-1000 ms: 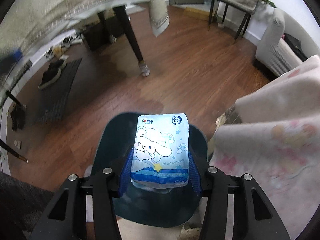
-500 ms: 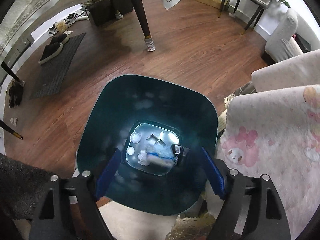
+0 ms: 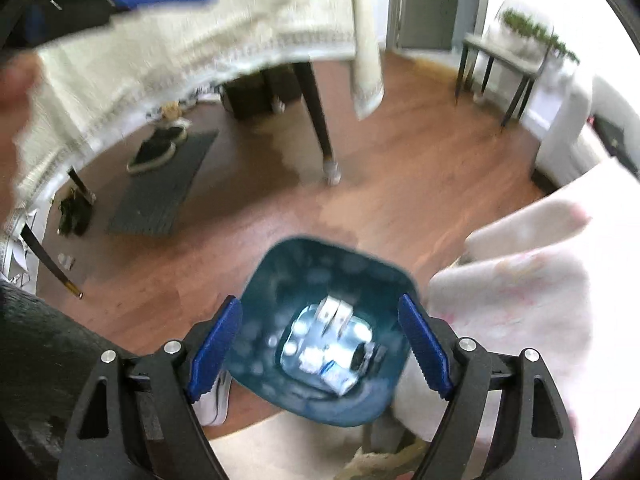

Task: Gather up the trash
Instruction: 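Move both tools back over the table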

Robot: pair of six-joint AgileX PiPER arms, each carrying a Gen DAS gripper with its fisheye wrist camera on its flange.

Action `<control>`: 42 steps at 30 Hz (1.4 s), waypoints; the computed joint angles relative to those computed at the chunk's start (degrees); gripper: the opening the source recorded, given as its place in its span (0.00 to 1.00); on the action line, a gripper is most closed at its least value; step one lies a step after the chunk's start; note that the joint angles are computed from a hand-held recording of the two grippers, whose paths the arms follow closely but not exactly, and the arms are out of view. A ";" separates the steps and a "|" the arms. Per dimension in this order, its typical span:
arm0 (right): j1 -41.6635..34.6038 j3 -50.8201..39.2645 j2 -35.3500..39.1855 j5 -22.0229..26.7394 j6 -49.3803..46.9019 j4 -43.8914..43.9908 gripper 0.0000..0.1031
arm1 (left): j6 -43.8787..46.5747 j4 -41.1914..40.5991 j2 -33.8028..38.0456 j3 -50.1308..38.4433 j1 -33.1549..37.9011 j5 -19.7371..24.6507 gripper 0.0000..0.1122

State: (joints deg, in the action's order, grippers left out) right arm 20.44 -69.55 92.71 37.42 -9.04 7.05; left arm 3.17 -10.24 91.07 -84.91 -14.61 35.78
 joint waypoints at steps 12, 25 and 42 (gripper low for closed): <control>-12.72 2.75 -14.74 0.14 -5.90 2.60 0.78 | -10.01 8.76 1.24 -1.50 -8.04 -2.56 0.63; -33.59 9.43 -21.69 0.08 -22.54 14.17 0.78 | -15.16 12.97 7.05 -6.84 -19.37 -0.87 0.63; -64.19 9.06 -20.76 9.05 -45.16 34.77 0.78 | -15.87 14.24 16.34 -16.78 -33.29 4.00 0.63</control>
State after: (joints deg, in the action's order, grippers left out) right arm -43.75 -60.49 71.94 46.46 -54.19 41.83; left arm -12.70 4.00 107.41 -101.69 -47.90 39.77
